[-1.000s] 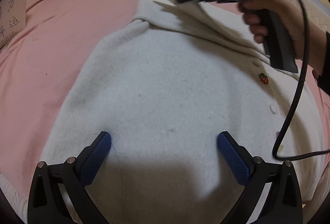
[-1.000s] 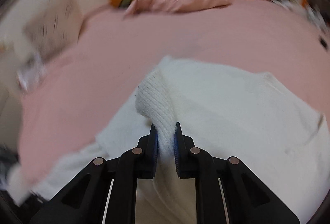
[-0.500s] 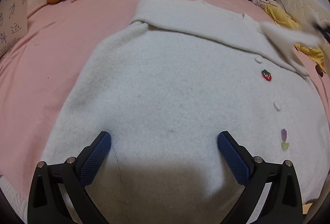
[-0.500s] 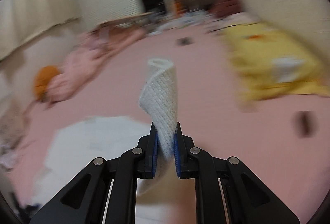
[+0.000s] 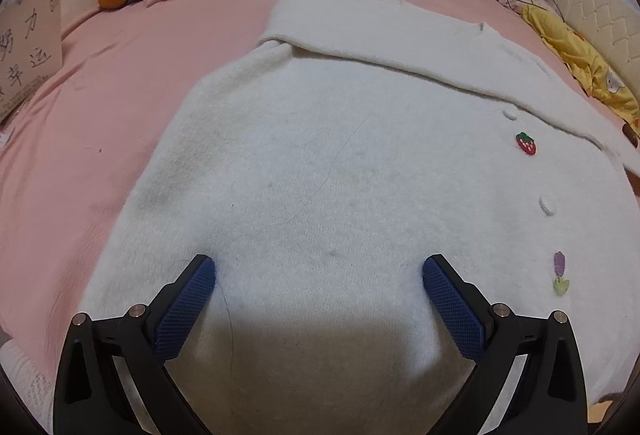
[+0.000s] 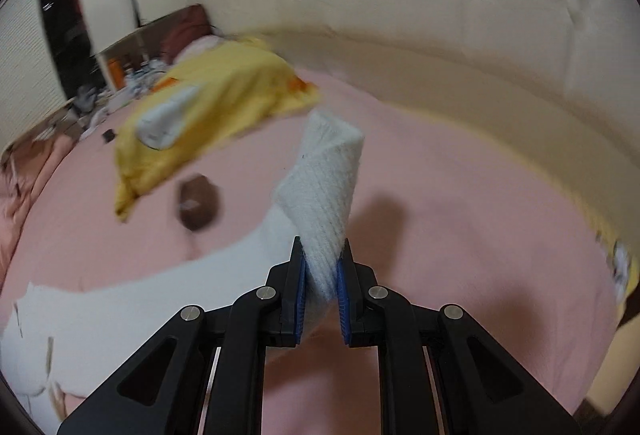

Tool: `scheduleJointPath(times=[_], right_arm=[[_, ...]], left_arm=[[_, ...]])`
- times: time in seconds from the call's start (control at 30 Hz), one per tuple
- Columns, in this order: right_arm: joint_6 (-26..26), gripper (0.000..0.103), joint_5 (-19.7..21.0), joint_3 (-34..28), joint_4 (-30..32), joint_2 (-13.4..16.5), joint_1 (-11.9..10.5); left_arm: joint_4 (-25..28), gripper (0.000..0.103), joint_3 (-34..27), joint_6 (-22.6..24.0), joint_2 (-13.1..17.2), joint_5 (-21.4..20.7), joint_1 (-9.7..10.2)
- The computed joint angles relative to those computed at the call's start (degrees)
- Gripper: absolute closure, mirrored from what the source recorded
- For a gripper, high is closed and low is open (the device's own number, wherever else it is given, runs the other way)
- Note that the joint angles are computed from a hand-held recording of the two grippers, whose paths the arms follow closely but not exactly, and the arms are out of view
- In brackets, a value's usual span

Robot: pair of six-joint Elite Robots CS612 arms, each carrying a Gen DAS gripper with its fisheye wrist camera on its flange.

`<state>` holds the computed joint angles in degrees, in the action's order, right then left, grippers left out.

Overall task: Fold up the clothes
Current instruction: 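Pull the sleeve outward from the body with the right gripper and release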

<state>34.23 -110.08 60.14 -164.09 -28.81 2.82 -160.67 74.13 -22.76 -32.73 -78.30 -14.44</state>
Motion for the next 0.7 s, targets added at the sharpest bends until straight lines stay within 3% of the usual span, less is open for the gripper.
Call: scheduleJointPath(times=[0.1,0.13,0.2,0.27,0.37,0.43,0.5,0.6,0.67,0.7], right_arm=[[5.3,0.083,7.6,2.4,1.2,-0.1,-1.7],[8.0,0.083,10.0,3.8,-0.4,-0.3,-2.2],[12.3,0.081,10.3,7.6,-8.0,-1.2,-2.8],[14.8,0.072,3.5,9.1,-7.9,-2.5,-2.5],[15.9,0.071,-9.0,9.9,-3.1,-4.4,-1.5],[12.3,0.069,-11.1,9.8,-3.7,-4.9,-1.1],[3.7,0.069,-5.8,8.8,-6.8,-4.6,-0.8],[-6.4,0.069,3.1,4.8,-4.9,-2.3,0.1],[-5.0,0.069,8.7,3.1,-0.1,-1.2,-0.2],[-3.5,0.069,9.0,2.7,2.4,-0.9,-0.4]], left_arm=[[0.6,0.000,-0.3,0.0,0.1,0.5,-0.11],[0.7,0.000,-0.3,0.0,0.1,0.5,-0.07],[0.8,0.000,-0.3,0.0,0.1,0.4,0.00],[0.9,0.000,-0.3,0.1,0.1,0.5,0.07],[1.0,0.000,-0.4,0.4,0.1,0.5,0.14],[1.1,0.000,-0.6,0.4,0.2,0.6,0.16],[1.2,0.000,-0.7,0.3,0.3,0.9,0.10],[1.3,0.000,-0.7,0.3,0.3,1.0,0.08],[0.9,0.000,-0.1,0.2,-0.1,1.1,-0.04],[0.8,0.000,-0.1,0.2,0.0,1.2,-0.09]])
